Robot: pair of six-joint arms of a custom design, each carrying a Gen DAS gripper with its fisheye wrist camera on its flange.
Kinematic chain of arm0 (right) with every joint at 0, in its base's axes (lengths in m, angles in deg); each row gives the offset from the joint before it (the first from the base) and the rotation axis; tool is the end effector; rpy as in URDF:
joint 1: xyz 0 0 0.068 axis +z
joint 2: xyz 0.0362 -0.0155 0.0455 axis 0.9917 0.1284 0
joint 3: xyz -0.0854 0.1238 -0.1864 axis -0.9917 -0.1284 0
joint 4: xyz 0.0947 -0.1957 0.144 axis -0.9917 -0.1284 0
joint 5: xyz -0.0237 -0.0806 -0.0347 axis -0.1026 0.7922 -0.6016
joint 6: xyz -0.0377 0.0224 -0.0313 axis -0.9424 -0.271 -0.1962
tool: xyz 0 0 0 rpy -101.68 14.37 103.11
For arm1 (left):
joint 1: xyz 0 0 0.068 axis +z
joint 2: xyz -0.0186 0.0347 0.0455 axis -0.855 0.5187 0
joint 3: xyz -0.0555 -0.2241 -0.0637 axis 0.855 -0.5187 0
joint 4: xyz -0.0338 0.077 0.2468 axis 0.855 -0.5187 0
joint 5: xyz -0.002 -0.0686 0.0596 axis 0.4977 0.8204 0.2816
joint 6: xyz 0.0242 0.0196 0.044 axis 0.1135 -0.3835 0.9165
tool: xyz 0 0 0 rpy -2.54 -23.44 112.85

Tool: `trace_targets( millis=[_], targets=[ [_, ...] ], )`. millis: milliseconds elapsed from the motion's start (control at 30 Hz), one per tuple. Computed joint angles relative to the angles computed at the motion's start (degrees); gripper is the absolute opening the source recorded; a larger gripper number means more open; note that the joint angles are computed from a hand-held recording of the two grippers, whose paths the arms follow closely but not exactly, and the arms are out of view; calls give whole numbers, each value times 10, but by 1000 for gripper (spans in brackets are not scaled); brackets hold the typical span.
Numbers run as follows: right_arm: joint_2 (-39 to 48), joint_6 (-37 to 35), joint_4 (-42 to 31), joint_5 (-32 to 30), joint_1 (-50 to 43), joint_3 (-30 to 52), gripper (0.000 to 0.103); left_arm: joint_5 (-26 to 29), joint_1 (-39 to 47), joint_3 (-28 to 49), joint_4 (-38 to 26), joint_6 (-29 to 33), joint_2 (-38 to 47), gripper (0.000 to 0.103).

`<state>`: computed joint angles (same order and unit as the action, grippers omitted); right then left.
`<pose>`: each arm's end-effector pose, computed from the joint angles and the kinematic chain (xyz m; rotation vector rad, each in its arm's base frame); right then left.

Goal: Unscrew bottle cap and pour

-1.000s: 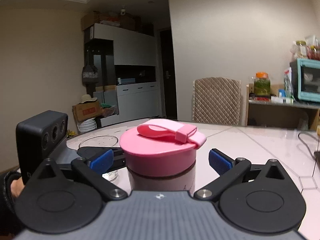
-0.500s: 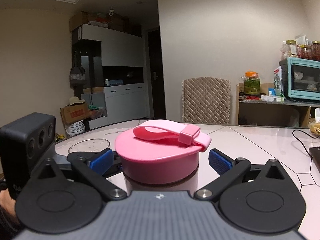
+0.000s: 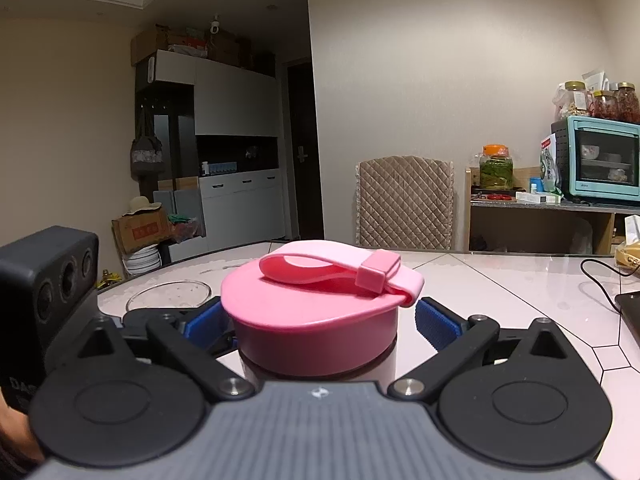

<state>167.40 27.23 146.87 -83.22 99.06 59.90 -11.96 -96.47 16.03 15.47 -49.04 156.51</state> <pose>0.2782 0.0869 0.0589 -0.2889 1.7994 0.3708 0.3305 -0.2596 0.0036 0.7146 1.7902 -0.5078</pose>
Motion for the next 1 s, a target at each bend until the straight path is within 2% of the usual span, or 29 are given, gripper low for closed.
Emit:
trace_targets(
  millis=[200,467,567,667,900,1000],
  targets=[
    [-6,-6,-4,-5,3,-2,87,0,0,0,-1,0,-1,90],
    [-17,-23,-17,-31,-7,-4,86,-1,-1,0,-2,0,-1,90],
    [-25,-42,-36,-80,-30,0,86,-1,-1,0,-3,-1,-2,90],
    [-29,-70,-69,-164,-69,16,86,-2,-2,0,-4,-1,-3,90],
    [-23,-157,-192,-354,-152,91,85,-2,-3,0,-6,-1,-4,90],
    [-23,-194,-246,-401,-170,119,85,-2,-3,0,-7,-2,-4,90]
  ],
)
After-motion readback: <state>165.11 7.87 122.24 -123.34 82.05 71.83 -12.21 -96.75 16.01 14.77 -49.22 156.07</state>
